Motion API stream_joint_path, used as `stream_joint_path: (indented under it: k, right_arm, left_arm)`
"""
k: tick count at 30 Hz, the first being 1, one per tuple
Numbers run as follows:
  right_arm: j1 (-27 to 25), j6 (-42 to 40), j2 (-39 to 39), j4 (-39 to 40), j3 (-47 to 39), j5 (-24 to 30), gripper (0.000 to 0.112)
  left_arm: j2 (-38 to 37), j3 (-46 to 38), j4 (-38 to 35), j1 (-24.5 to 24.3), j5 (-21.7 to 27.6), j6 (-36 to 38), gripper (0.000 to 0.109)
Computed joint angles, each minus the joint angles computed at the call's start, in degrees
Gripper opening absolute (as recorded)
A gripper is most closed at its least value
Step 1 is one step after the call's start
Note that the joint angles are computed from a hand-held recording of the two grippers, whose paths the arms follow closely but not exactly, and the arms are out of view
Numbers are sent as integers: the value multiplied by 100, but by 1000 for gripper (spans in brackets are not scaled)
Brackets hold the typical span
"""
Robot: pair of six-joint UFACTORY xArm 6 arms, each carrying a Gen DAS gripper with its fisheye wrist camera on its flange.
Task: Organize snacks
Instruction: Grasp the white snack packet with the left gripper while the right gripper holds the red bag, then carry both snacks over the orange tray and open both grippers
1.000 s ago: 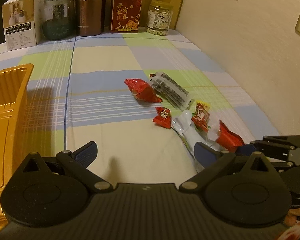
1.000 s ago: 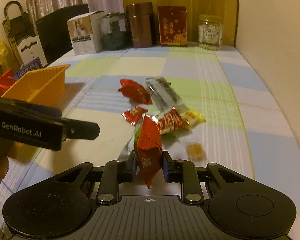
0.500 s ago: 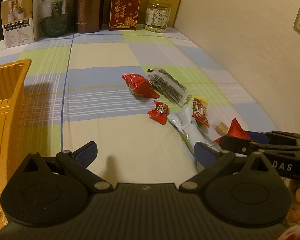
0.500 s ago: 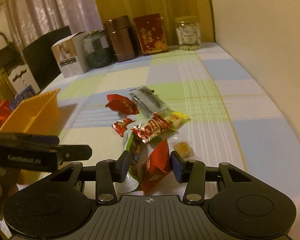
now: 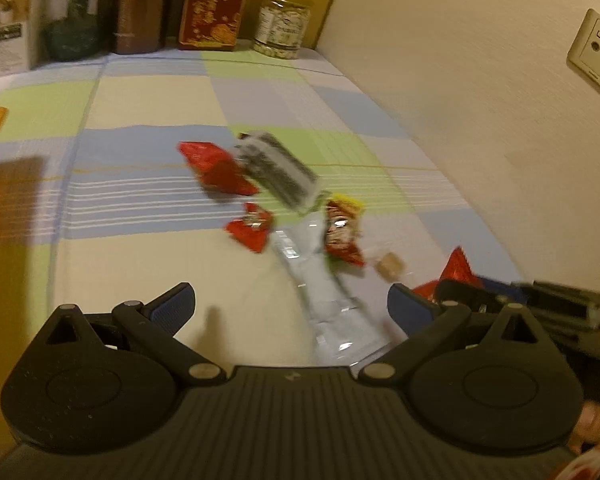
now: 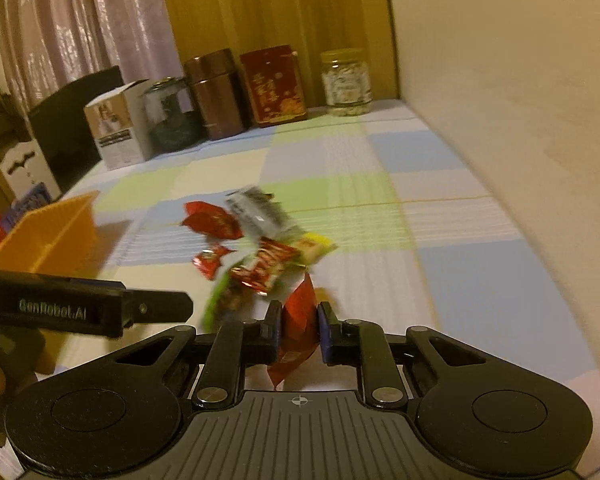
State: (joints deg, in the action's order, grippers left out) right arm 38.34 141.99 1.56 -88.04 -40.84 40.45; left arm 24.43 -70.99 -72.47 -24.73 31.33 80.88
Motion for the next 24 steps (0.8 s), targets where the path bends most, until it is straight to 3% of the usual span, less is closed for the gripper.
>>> stream_joint_path:
  k: [7,9,11,12,13,14,24]
  right_arm:
    - [146,197,-202,359,283,233,19]
    - [144,190,-231,400,293,245,19]
    - [143,137,-218,443,266,266,19]
    - [137,122,-210,448,247,265,19]
    - [135,125,-201,445,230,265,19]
    - [132,115,-193,451,213,263,19]
    - [148,-203,-92,564,-74,160,18]
  left_arm:
    - [352,-297,218,-232,-22,-377,76]
    - [387,-290,131,-309,-190,-183,69]
    - [391,-268,77,-382,-371,74,52]
    - [389,-260,53,-394,-418,187,48]
    - [403,-280,109,-382,-383,214,34]
    - [396,-266,224,-395,-453,187,28]
    - [11,137,595,-46,-465,240,23]
